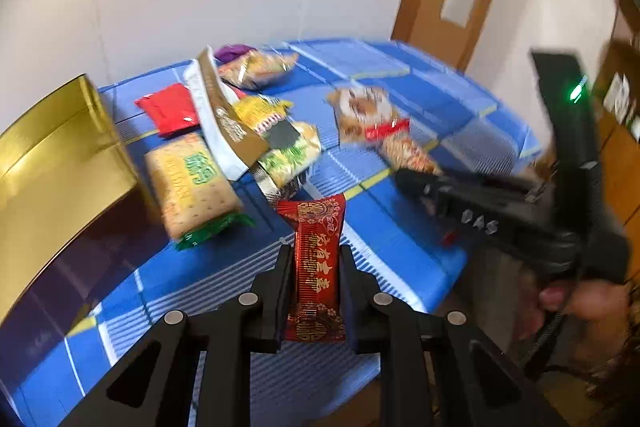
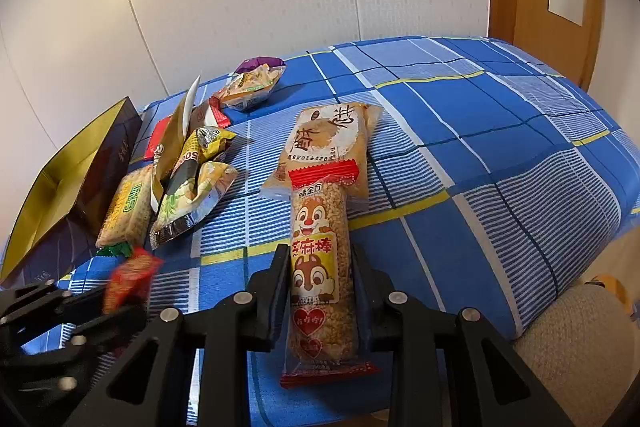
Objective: Organize snacks
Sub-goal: 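Carry the red candy packet into the tin box and open the left gripper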
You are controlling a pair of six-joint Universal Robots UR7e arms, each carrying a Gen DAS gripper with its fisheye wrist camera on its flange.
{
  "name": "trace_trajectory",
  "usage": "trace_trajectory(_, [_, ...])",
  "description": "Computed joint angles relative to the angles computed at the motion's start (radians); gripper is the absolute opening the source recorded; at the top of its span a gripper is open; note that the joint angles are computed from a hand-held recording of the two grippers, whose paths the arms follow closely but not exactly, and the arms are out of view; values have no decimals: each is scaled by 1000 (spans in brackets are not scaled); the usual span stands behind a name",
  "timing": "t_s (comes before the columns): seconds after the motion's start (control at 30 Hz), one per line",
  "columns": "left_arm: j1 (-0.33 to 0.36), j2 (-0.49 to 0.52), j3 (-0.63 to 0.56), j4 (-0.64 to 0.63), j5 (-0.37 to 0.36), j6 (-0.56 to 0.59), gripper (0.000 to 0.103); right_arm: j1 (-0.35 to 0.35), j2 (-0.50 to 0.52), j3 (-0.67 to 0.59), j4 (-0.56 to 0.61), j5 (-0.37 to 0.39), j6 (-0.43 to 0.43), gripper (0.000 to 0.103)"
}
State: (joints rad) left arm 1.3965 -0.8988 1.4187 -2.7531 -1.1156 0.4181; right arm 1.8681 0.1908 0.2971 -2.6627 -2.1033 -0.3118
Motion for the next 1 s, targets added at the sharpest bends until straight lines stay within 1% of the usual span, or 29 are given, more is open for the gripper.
trace_trajectory(0.13, [-1,-40,43,-66,-8,-45,21,1,5,-5,-4,-6,-10,30])
trace_trajectory(0.3, [4,-79,57,-120,-23,-104,21,2,8,-8,-7,-9,-17,30])
trace_trajectory(0.43, [6,-105,65,-169,-10,-119,21,2,14,-18,-7,-6,-21,30])
trace_trajectory(0.53, [12,-122,62,-203,15,-140,21,2,10,-7,-16,-7,-26,30])
trace_trajectory(0.73, [35,-132,23,-253,118,-189,21,3,12,-7,-21,-10,-33,30])
trace_trajectory(0.83, [59,-132,-16,-231,172,-235,21,4,23,-27,-16,-16,-42,30])
trace_trajectory(0.9, [73,-128,-42,-213,219,-253,21,5,29,-37,-14,-17,-49,30])
trace_trajectory(1.0, [95,-122,-67,-197,270,-278,21,5,37,-49,-13,-21,-58,30])
